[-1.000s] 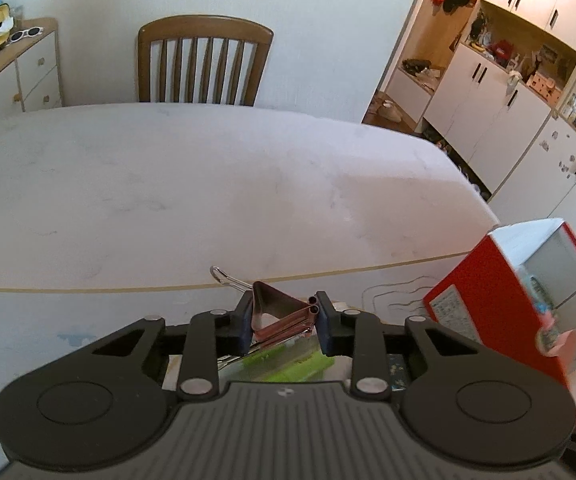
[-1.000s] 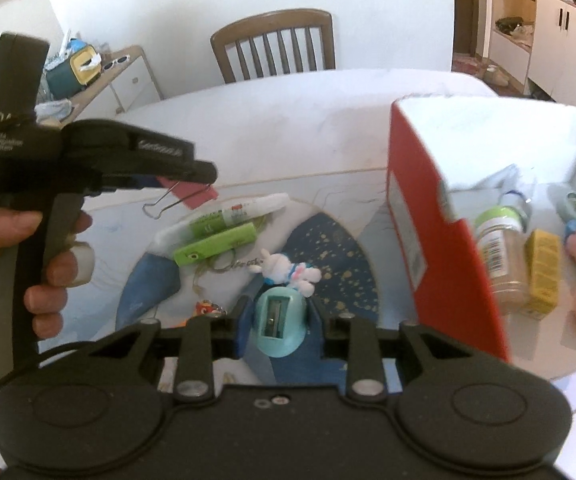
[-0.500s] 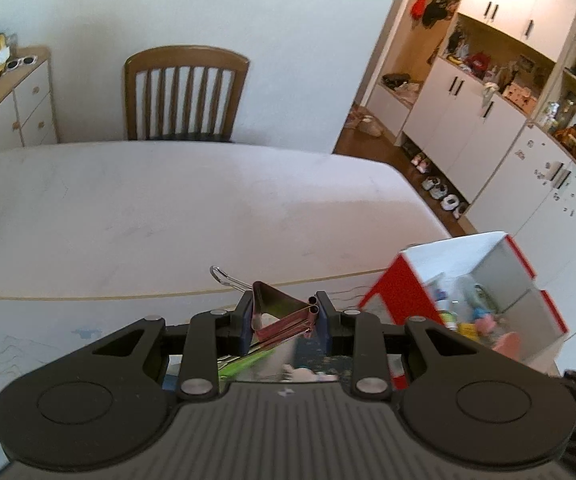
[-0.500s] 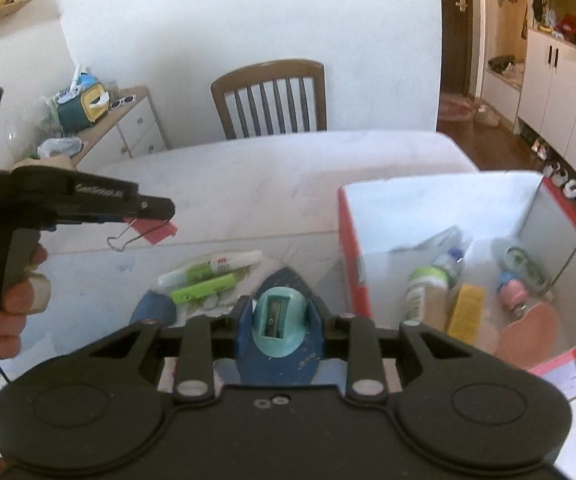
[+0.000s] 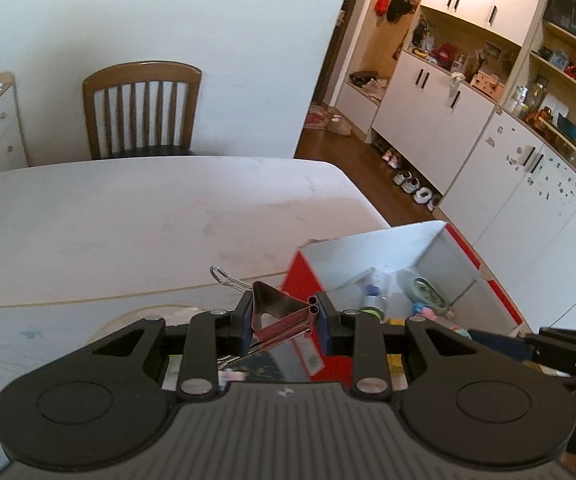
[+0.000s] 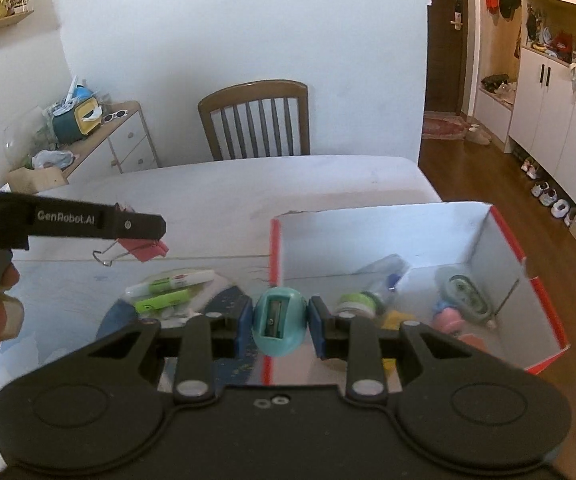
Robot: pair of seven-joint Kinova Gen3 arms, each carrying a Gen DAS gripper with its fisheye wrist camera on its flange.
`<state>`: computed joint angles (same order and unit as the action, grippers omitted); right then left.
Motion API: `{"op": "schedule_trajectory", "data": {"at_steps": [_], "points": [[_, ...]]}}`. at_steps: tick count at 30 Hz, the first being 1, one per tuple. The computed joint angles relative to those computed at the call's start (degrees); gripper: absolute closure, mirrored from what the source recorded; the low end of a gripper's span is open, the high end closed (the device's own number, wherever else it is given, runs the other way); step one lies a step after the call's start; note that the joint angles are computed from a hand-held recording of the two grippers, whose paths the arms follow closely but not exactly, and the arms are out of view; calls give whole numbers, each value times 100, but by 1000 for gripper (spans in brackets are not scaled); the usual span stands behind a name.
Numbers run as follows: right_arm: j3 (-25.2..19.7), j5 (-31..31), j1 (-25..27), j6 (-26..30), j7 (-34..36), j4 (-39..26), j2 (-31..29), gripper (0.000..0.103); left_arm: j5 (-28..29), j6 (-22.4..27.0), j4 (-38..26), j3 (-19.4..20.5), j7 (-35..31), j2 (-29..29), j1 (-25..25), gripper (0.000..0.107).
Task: Organize rigid objects
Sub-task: 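Carry the binder clip and teal sharpener with both tools into the shoebox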
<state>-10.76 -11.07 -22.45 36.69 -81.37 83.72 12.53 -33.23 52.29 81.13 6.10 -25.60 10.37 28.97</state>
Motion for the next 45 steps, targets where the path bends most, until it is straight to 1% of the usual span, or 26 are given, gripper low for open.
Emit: {"op": "schedule_trajectory", "data": {"at_steps": [5, 9, 15, 22, 26, 29, 38, 45], "points": [[-55, -517, 507, 116, 704, -63, 73, 74, -142, 267, -516, -16, 130, 436, 324, 77], [-40, -868, 851, 269, 1200, -150, 178, 74, -88, 509, -1045, -118, 52, 848, 563, 77], [32, -1170, 1232, 423, 1732, -304, 363, 74, 211, 760, -1777, -298, -279, 1396, 771, 77], [87, -1261, 1517, 559, 2029, -622, 711, 74, 612, 1155, -2686, -493, -754, 2065, 940, 77], [101, -1191, 1588, 708, 2116, -927, 990, 74, 879, 1370, -3121, -569, -1054, 2390, 907, 77], [101, -1078, 1580, 857, 2158, -1210, 1239, 74, 1064, 1644, -3557, -616, -1341, 2702, 836, 77], [111, -628, 1364, 1284, 2211, -1932, 1867, 74, 1443, 2331, -4783, -831, -1887, 3504, 620, 78], [128, -332, 1177, 1611, 2420, -2374, 2165, 74, 1566, 3069, -6111, -973, -2429, 4249, 526, 78]]}}
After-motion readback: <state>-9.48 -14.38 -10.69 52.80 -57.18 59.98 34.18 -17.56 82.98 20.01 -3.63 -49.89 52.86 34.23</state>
